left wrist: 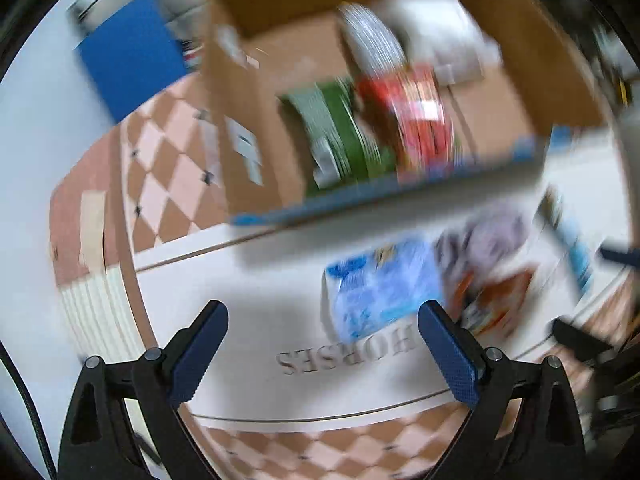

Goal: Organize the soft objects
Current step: 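Grasp the blue-white cup pack with left tool while right tool grasps orange panda bag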

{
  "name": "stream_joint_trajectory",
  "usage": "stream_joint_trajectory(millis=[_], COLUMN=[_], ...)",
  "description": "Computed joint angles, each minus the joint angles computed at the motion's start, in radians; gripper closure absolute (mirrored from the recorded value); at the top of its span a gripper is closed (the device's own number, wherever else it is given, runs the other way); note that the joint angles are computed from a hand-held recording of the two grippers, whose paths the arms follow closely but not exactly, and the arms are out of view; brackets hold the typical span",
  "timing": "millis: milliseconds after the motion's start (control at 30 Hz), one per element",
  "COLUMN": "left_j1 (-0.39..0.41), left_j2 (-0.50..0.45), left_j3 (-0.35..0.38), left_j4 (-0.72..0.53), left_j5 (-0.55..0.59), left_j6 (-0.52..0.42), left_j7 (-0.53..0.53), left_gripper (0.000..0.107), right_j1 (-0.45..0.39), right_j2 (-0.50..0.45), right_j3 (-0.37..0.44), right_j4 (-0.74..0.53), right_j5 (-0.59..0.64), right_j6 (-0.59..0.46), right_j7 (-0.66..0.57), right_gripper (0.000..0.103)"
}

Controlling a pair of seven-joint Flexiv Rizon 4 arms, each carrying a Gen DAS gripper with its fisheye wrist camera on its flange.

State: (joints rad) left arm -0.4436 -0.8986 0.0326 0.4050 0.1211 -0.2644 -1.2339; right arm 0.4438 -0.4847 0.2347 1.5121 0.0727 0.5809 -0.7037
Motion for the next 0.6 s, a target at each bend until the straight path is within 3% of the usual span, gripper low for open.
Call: stream_joint_trajectory(millis=[133,333,433,500,567,600], left_j1=[-0.046,-0.087,-0.111,-0.111,-0.103,-0.094], left_j2=[0.092,0.096,0.104,0.118,0.101,0.093], left_j3=[-0.003,-0.016,-0.007,-0.008,-0.009,-0.009], left_j4=[0.236,0.331,0.388,0.428,0.386,0.361], left_j5=[0.095,0.168,0.208,0.203,0.169,0.141], left_j6=[0.175,0.232,0.275,0.309,0.241,0.195], left_j7=[0.233,0.46,0.498,0.467,0.408,0.354], left_gripper=[0.009,0.009,0.009,0.015,0.033,0.036], right_j1=[0.005,0.016,0.02,0.022,0.03,0.034], right_j2=[0.007,0.01,0.016,0.016,0.01,0.012], right_j3=[0.014,0.009,0.009,0.011,0.015,0.017], right_j4=[0.048,0.074,0.079,0.078,0.069,0.064], right_j5=[0.009,-0.018,-0.036,-0.049,-0.07,-0.079], right_j6=[0.003,-0.005,-0.029,-0.047,-0.063,-0.075], right_j7=[-0.022,-0.032,-0.051,-0.076,-0.122,-0.145], right_gripper=[0.0,0.0,0.0,0.0,0.0,0.0])
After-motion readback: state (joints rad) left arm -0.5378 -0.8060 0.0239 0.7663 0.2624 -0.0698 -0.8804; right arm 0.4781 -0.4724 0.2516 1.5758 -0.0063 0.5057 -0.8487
